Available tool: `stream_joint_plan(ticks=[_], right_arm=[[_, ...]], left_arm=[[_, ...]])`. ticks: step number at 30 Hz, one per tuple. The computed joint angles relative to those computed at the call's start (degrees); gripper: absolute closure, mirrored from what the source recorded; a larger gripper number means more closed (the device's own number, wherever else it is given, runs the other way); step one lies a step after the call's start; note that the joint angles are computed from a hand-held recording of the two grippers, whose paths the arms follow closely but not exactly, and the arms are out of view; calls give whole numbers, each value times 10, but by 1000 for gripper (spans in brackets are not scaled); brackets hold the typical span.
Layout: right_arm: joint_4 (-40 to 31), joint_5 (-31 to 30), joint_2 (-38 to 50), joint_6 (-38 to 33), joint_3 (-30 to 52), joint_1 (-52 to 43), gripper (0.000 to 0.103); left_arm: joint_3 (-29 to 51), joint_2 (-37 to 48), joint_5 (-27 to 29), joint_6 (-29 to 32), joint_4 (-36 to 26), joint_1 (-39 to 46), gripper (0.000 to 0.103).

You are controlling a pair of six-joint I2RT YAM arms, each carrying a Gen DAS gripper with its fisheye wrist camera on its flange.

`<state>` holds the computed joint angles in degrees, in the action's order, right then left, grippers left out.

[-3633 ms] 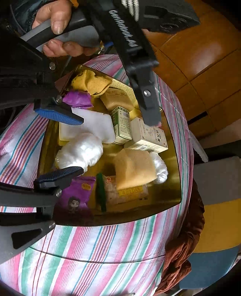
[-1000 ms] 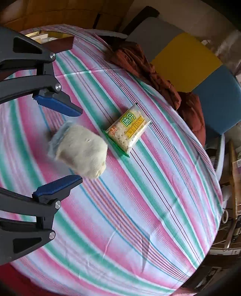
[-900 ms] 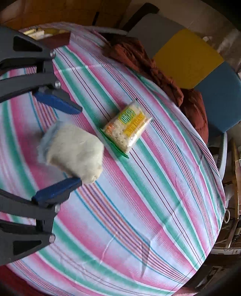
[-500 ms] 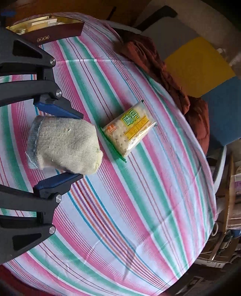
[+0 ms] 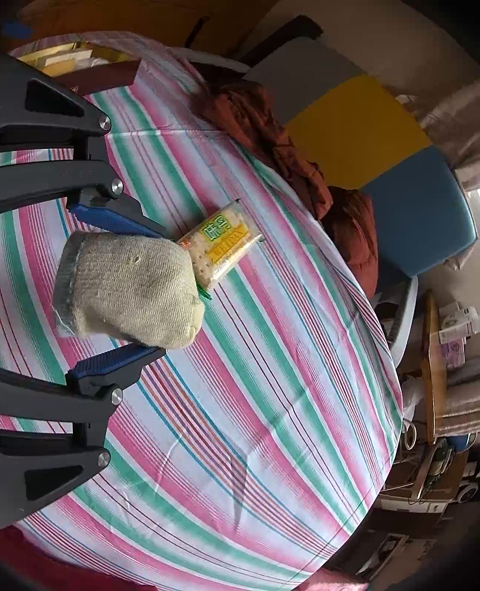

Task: Organize objects
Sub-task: 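Grasp the beige knit item with the right tool, then grasp the WEIDAN cracker packet with the left tool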

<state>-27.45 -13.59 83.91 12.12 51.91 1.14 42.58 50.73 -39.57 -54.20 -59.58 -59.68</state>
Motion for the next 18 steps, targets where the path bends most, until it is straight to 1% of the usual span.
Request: stream_joint_plan(ticks=[3,6,11,15,18], right_arm=[[4,-5,-11,3,-2,-12,47],[8,-14,-18,7,-4,-26,47],[8,-32,-30,12,-5,-50,47],[9,-54,-37,16,-5,-70,47],[10,-71,-41,18,-5,-83,47]], left_arm=[[10,35,16,42,40,19,15],[21,67,25,71,71,30,15],[44,129,61,126,133,64,15],[63,181,96,160,175,91,15],[83,223,138,181,204,122,15]])
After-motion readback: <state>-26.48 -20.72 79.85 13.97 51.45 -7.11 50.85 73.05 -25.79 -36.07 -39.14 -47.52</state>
